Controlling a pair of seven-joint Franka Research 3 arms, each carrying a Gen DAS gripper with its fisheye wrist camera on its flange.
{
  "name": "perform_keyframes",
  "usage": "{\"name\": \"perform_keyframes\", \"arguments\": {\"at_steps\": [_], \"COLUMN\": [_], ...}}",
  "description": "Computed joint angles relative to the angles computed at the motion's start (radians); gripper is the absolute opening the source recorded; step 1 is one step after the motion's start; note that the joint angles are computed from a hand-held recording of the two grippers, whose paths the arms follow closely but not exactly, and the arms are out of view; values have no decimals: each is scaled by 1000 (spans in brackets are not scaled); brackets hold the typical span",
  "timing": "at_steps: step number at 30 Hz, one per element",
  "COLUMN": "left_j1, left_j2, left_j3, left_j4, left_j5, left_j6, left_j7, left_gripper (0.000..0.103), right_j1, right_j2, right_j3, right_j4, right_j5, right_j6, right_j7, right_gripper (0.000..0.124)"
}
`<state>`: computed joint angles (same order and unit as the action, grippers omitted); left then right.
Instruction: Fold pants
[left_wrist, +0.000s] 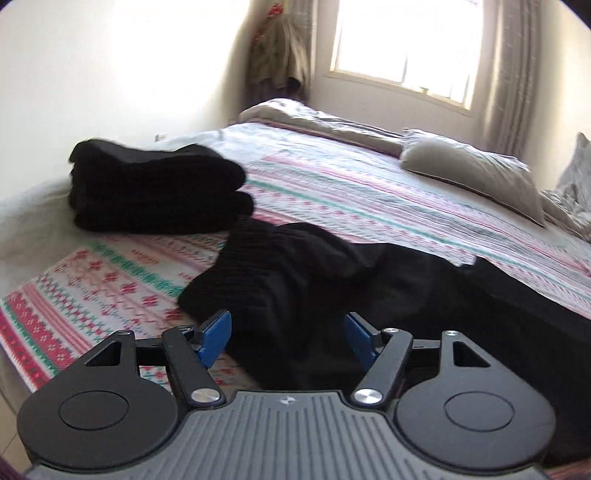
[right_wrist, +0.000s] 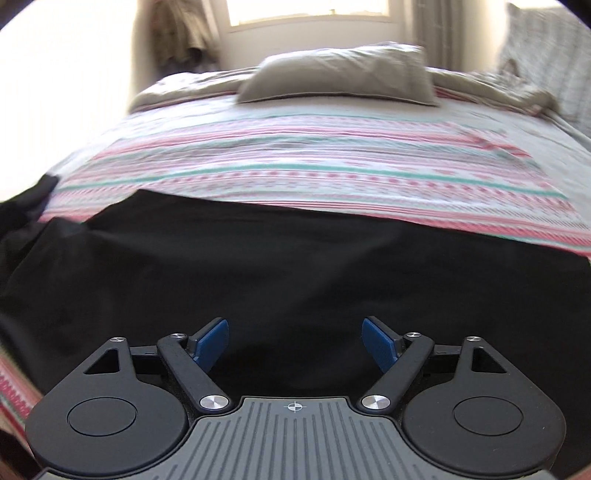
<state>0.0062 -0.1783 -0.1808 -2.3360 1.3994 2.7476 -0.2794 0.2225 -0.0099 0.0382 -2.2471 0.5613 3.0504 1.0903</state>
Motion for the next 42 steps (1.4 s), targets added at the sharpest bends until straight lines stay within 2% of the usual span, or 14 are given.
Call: {"name": "perform_keyframes", "arguments": {"at_steps": [4,9,11,14,17,19,22,25,29,32,35,37,39,42], "left_j1": [12,35,44,42,13,-4,-22,-32,-34,-30,-17,-7,2,62], "left_j2": [11,23,18,-4,20,46,39,3,6,64,156,228,290,353], "left_j3": [22,33,23,14,16,7,-20,-37,-35,-5,37,60,68,11], "left_j4": [-7,-7,-8,-23,-15,11,28,18,50,130,223,281,324,359], "left_j5": [-94,-133,-108,-122,-318,-381,-330,-227,-67,-5,-28,-155,-318,-674], "left_j6": [19,108,110,74,-23,-97,-200,-237,-179,-71,80,162,204,225], "left_j7": [42,44,23,33,225,344,327,244,207,355,590,836,1071,1515], "left_gripper": [50,6,6,6,9,20,34,51,65,70,72,72,72,72], "right_j1": [20,41,46,54,38,35,28,22,11,11,-7,-15,-21,-11], "right_j2": [29,46,59,69,72,69,57,46,55,95,161,224,297,425], "right_j3": [24,39,29,5,14,9,11,17,30,30,61,79,94,107], "right_j4": [39,44,50,48,53,48,33,30,79,161,281,382,489,666], "right_j5": [120,68,-33,-218,-220,-253,-267,-235,-60,-63,37,87,113,90], "right_j6": [-17,-34,-50,-70,-98,-108,-109,-116,-146,-190,-251,-297,-338,-390], "right_j7": [-147,-170,-100,50,52,80,84,66,-74,-83,-214,-259,-273,-264], "right_gripper": [82,82,82,82,84,86,87,87,87,87,87,87,87,85]}}
